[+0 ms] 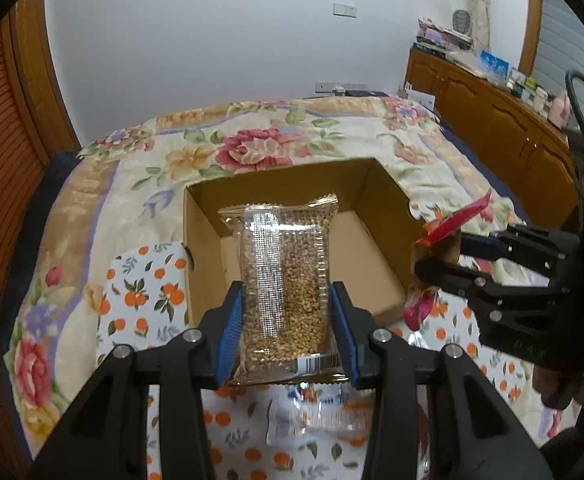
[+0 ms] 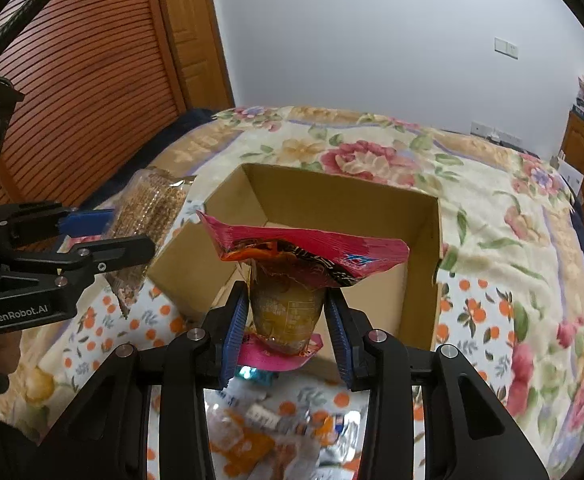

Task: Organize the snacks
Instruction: 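Carry both snacks over the cardboard box and open both tools to drop them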

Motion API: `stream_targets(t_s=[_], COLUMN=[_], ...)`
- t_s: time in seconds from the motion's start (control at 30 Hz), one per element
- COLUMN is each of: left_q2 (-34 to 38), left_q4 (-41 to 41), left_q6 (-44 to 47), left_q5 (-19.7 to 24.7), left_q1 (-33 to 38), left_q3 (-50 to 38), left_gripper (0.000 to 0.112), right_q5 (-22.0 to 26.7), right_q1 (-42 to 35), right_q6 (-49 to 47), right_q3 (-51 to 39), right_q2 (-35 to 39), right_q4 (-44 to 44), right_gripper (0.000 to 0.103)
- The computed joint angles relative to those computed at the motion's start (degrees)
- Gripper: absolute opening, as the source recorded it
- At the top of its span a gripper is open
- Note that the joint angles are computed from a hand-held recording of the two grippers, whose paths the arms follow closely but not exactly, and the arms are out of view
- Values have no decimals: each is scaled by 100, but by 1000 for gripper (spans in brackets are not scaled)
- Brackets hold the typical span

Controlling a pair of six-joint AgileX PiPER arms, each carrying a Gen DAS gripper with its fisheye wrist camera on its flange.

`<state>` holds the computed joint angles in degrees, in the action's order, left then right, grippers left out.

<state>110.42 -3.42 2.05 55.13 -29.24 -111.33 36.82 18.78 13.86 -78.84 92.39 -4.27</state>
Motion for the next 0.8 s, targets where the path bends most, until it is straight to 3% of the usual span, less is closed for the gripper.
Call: stream_targets(t_s=[0.3, 0.8], left_q2=[1321, 2477], left_q4=[-79, 38], left_q6=[-16, -204], left_q5=[333, 816], left_q1=[213, 219], left_q3=[-1469, -2754], left_gripper=[40, 43], right_q5=[-130, -365], right_q1=[-432, -613], right_q6=[-394, -287], right_q3=[-649, -817], right_q2=[957, 1916], right_q4=[383, 256], right_gripper=[38, 40])
